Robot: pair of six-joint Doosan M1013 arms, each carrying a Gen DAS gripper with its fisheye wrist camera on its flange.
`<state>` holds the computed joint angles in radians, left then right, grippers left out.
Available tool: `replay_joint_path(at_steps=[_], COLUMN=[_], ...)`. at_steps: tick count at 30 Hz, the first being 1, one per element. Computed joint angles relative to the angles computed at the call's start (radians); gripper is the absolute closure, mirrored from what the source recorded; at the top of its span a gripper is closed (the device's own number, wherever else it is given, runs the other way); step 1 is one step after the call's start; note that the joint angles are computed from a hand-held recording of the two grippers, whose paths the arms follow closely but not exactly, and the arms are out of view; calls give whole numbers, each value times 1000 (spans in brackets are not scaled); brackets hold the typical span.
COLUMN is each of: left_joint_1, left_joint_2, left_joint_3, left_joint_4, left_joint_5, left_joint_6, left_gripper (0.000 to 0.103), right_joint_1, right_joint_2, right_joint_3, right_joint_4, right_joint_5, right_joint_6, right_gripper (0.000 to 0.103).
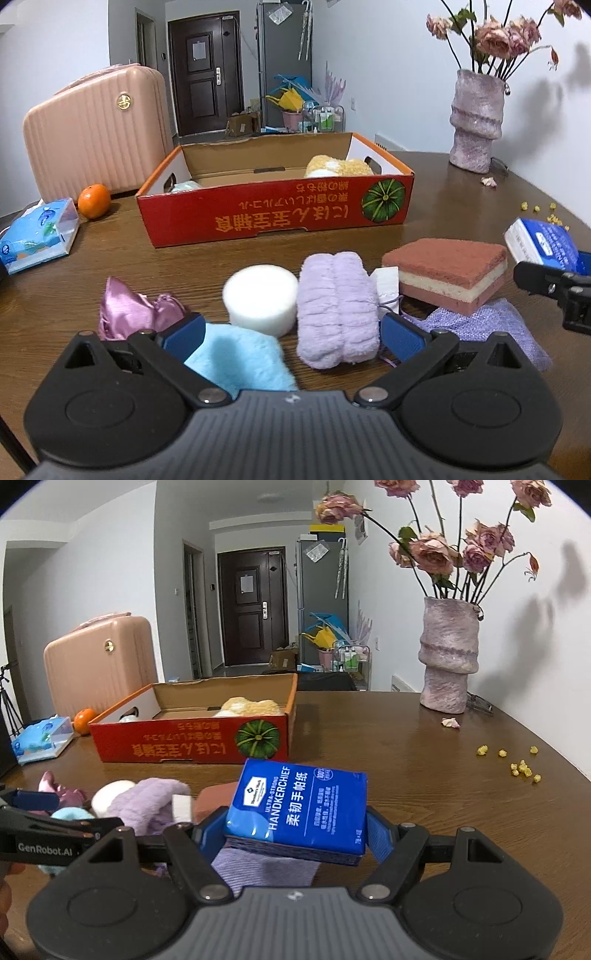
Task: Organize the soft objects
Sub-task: 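Lift the tissue pack with the right tool while the left tool closes on the lavender headband, then carry the headband in the left tool and tissue pack in the right tool to the box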
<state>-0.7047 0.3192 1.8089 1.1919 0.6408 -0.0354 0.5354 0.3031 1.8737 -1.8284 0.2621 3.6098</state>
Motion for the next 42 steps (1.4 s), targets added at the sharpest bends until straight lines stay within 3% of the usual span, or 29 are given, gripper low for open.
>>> replay_joint_path(at_steps=[13,18,25,31,42], left_joint_1=[-3,4,16,17,6], left_joint_2=[55,59,53,48,13], left_joint_3=[-53,-51,-40,-30,14], left_joint_4=[-39,-43,-63,-50,92], left_joint_5=[25,-6,-67,-85,-86], left_joint_6=[61,68,83,71,-75], left_gripper=[1,26,50,56,58], right_joint_1=[-40,-45,-45,-40,-27], right_joint_2=[18,21,24,26,22], right_joint_3=[3,7,9,8,20], right_joint_4=[-140,-201,-228,-184,-212], right_joint_5=[-30,-34,-24,-15,17], right_joint_6=[203,284,324,290,333], right_gripper=[28,28,28,28,28])
